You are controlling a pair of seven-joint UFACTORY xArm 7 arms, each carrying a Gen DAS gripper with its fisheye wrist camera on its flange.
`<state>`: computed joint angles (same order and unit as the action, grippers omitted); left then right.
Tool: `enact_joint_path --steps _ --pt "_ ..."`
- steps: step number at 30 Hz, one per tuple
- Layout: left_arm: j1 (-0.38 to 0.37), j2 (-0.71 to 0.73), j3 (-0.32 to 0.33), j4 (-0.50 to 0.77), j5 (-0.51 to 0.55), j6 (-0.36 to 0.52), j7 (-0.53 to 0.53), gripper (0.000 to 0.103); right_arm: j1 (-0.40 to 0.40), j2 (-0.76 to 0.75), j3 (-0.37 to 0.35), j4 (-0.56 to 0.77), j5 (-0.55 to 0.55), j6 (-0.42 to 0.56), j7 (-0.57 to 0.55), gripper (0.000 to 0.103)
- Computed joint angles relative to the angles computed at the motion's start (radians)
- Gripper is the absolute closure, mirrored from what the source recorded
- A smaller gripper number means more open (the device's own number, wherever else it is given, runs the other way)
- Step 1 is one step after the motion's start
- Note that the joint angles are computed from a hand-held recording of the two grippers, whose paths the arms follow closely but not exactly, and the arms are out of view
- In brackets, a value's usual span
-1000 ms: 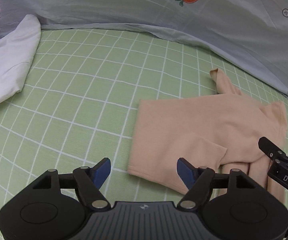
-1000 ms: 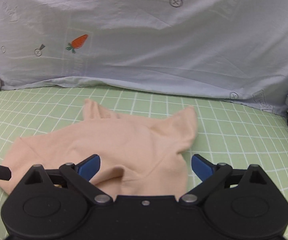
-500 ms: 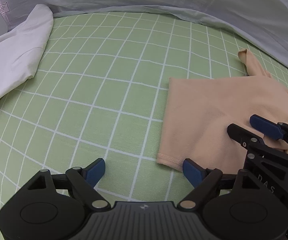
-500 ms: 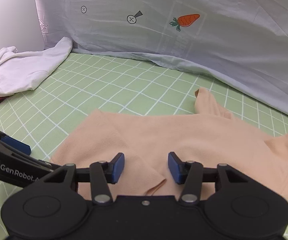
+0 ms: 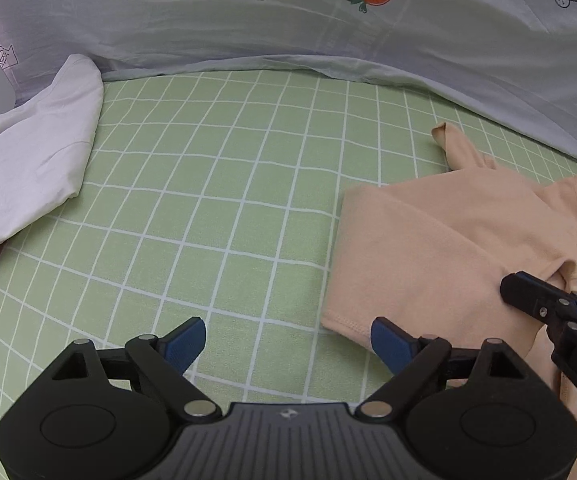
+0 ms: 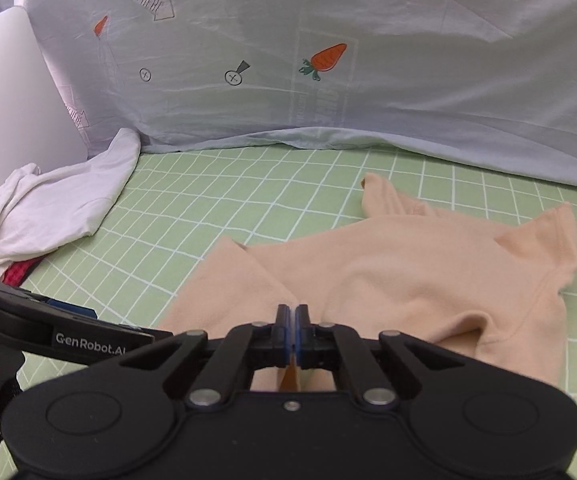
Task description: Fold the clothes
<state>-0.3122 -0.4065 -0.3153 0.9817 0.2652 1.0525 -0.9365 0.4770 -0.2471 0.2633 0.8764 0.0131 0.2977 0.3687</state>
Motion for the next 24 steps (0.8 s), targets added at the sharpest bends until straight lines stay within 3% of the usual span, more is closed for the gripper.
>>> enact_joint_path --steps 8,14,24 --pt "-0.064 -0.102 -0.063 0.010 -0.034 0.043 0.030 0.013 -0.008 -0.391 0.010 -0.251 0.041 0.113 0.167 0.101" --pt "-0.123 -0.135 -0.102 -0.007 -0.107 0.086 0.049 0.013 0.035 -0.691 0.024 -0.403 0.092 0.319 0.270 0.101" --pt "-0.205 -0.150 -0.141 -0.042 -0.197 0.123 0.033 0.013 0.067 -1.016 0.043 -0.503 0.150 0.568 0.421 0.101"
